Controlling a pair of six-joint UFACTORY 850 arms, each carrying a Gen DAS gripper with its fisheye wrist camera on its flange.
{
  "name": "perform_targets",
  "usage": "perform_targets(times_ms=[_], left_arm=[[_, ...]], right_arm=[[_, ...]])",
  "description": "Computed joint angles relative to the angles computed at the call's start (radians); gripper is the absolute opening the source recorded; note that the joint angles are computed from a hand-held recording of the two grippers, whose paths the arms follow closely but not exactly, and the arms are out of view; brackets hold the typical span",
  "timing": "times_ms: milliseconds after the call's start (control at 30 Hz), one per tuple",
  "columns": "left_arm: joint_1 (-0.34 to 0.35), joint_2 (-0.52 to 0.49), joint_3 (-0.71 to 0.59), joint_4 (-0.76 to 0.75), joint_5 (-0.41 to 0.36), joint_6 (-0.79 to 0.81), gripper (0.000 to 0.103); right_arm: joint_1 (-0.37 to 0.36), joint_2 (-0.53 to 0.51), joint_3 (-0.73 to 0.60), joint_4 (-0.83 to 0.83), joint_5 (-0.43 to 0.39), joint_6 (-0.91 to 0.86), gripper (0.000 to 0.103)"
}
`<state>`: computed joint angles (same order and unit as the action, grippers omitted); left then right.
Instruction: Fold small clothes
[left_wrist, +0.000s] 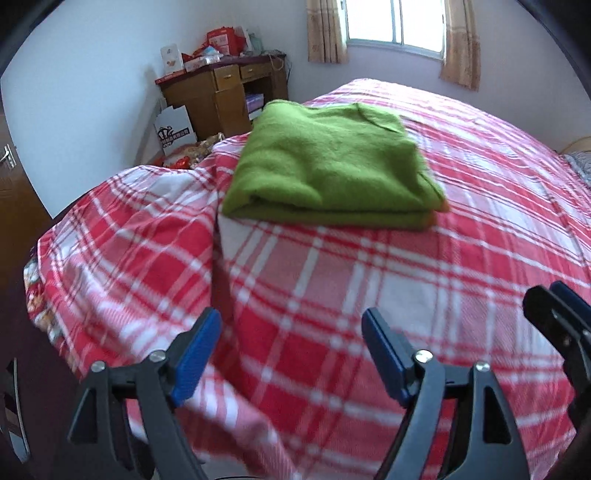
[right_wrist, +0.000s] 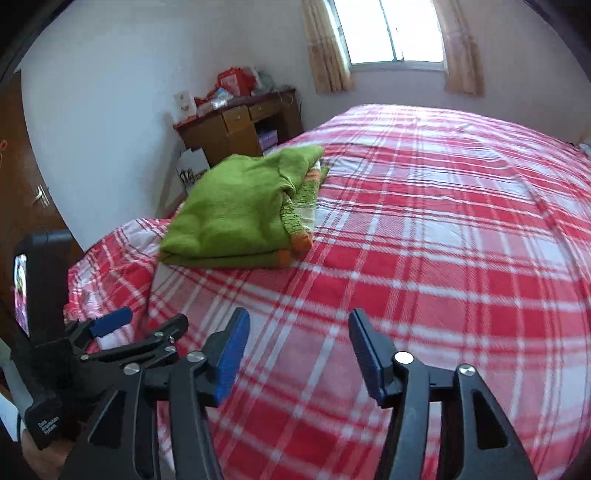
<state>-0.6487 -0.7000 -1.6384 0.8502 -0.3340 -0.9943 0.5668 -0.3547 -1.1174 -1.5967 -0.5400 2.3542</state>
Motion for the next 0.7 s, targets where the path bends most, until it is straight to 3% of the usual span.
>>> perform_targets(times_ms=[67,133,200,300,467,533,700], left_arm=[[-0.005,0.038,0.051,0.106,0.023,-0.107,0.081],[-0.01,0.073,0.092,0.216,0.036,-0.208,0.081],[-0.015,0.102,0.121,0.27,0.048,-0.259,0.086],[-0.02,0.141,0.16,0.369,0.05,-0.364,0.097],[-0.026,0.184,0.188,0.466,0.052,-0.451,0.103],[-0.033,0.198,0.193,0.533,0.034,-0.522,0.103],[-0.041,0.207,0.172,0.591,0.007,-0.557,0.103]], right_arm=[[0.035,0.029,0.037,-0.039,-0.043,0.066,0.062],[0.062,0.044,0.043,-0.023,-0.087,0.016,0.062],[0.081,0.053,0.033,0.034,-0.133,-0.067,0.062],[0.105,0.084,0.05,0.018,-0.179,-0.044,0.064],[0.137,0.11,0.042,0.052,-0.241,-0.094,0.068],[0.15,0.119,0.036,0.055,-0.278,-0.105,0.073],[0.158,0.15,0.042,0.001,-0.327,-0.07,0.075]])
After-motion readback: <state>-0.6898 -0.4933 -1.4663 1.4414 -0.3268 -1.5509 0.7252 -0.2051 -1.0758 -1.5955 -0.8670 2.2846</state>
